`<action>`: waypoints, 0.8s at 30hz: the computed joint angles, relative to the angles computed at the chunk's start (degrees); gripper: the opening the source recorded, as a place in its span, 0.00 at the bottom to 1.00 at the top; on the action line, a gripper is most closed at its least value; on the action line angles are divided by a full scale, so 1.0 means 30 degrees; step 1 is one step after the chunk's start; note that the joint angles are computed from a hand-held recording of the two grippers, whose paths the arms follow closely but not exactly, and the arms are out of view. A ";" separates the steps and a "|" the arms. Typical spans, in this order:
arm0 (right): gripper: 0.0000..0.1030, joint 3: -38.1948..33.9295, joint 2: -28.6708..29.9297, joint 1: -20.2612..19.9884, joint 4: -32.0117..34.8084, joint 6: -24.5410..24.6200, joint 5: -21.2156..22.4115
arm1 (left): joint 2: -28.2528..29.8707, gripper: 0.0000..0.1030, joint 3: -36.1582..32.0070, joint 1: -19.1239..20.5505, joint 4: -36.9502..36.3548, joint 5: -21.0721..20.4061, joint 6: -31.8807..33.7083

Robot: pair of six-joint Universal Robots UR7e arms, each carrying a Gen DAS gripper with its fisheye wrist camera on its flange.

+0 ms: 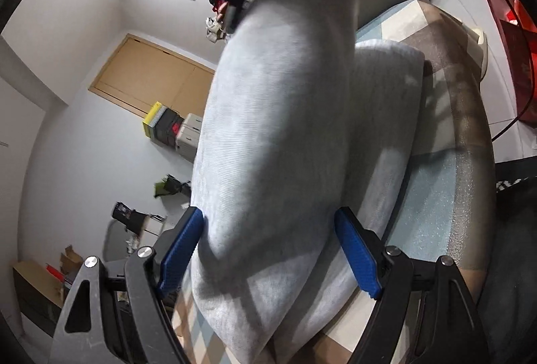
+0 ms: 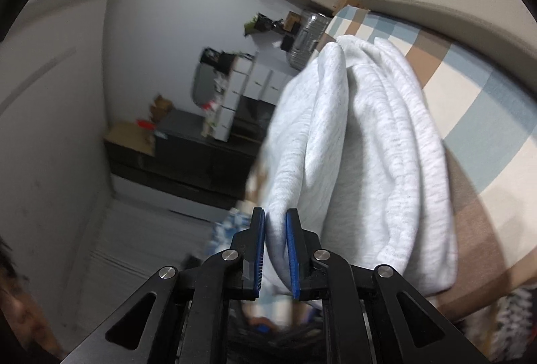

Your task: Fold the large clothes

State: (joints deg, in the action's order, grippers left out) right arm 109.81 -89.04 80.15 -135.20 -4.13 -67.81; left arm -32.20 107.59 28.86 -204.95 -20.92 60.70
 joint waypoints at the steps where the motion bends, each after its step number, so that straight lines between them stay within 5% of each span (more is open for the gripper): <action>1: 0.20 -0.0025 -0.0069 0.0236 0.0022 -0.0370 -0.0749 | -0.0233 0.75 0.0046 0.0046 0.0515 -0.0021 -0.0492; 2: 0.25 -0.0036 -0.0101 0.0346 0.0098 -0.0642 -0.0966 | -0.0470 0.75 0.0144 0.0045 0.1030 -0.0075 -0.0965; 4: 0.52 -0.0221 -0.0083 0.0505 0.0659 -0.1548 -0.1301 | -0.0649 0.75 -0.0134 0.0332 0.1361 -0.0354 -0.0651; 9: 0.53 -0.0573 0.0772 0.1520 0.0393 -0.3144 -0.4132 | -0.0842 0.75 -0.0111 0.0350 0.1942 -0.0466 -0.0616; 11: 0.44 -0.0715 0.1362 0.1569 0.0597 -0.3670 -0.4211 | -0.0966 0.75 -0.0189 0.0395 0.2433 -0.0485 -0.1093; 13: 0.16 -0.0880 0.1918 0.1945 0.0649 -0.3841 -0.4725 | -0.1162 0.75 -0.0161 0.0415 0.3104 -0.0453 -0.1866; 17: 0.12 -0.0400 0.1382 0.2030 -0.1323 -0.3318 -0.1593 | -0.1600 0.75 0.0022 0.0276 0.3777 -0.0508 -0.3410; 22: 0.12 -0.0896 0.1692 0.3170 -0.1585 -0.2580 -0.1199 | -0.1276 0.75 -0.0849 0.0339 0.2669 -0.0217 -0.3194; 24: 0.12 -0.1105 0.1808 0.3327 -0.1382 -0.1920 -0.1204 | -0.0566 0.75 -0.1371 0.0473 0.1261 0.0107 -0.1401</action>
State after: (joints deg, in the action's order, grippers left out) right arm 106.49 -83.62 90.13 -139.35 -9.89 -71.42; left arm -33.90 103.48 30.28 -201.16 -20.60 56.50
